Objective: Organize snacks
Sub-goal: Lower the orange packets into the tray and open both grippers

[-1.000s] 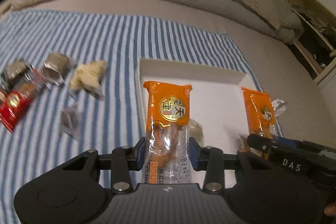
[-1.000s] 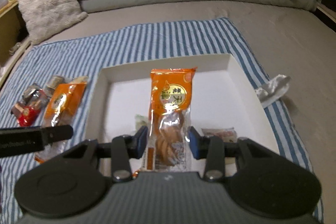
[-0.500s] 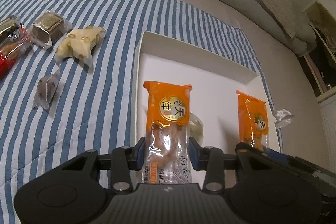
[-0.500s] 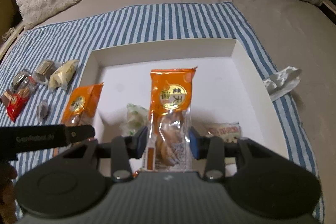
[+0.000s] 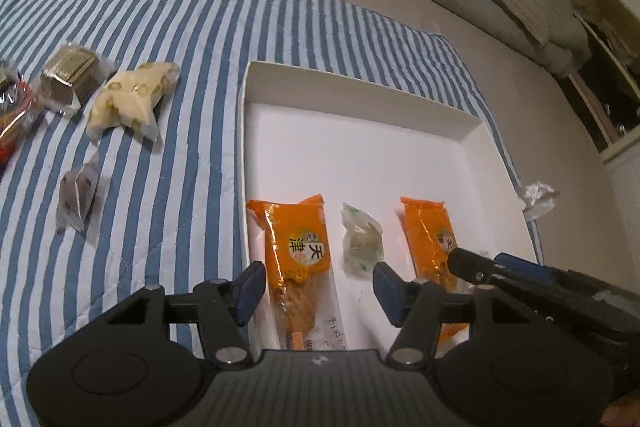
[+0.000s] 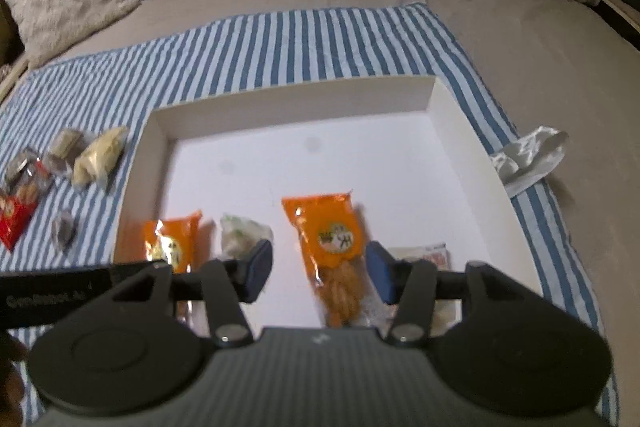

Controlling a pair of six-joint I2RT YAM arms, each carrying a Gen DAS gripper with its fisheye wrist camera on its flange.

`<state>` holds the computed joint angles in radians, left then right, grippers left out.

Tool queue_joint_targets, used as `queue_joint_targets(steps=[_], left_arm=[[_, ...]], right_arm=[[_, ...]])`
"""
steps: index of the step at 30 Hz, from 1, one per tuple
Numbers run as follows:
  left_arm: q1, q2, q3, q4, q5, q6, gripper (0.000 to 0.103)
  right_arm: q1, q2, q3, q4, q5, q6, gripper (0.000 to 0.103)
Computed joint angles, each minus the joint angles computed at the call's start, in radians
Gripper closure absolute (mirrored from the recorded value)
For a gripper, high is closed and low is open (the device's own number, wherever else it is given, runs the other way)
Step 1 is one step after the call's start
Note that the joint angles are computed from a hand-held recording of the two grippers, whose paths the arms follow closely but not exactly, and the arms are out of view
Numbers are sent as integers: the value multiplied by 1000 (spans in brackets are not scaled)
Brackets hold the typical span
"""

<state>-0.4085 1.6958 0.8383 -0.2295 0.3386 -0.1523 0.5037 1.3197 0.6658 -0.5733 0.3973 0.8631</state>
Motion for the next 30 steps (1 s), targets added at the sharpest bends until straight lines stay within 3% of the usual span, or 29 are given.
queue_joint_targets(steps=[9,17,22,30], left_arm=[[5,-79,-31,-48,-20,63,40],[11,-164,-62,-99,-34,104,35],[19,-210,-83,-121,-54,123,28],[58,-266,-117,-120,-116,149,1]], right_arm=[[21,-100,-39,-63,-27,15,45],[81,-235,-59,-147,-4,99,41],[130,-275,-52,-210,35,146,28],[225,-328,-49,-332,109,269,5]])
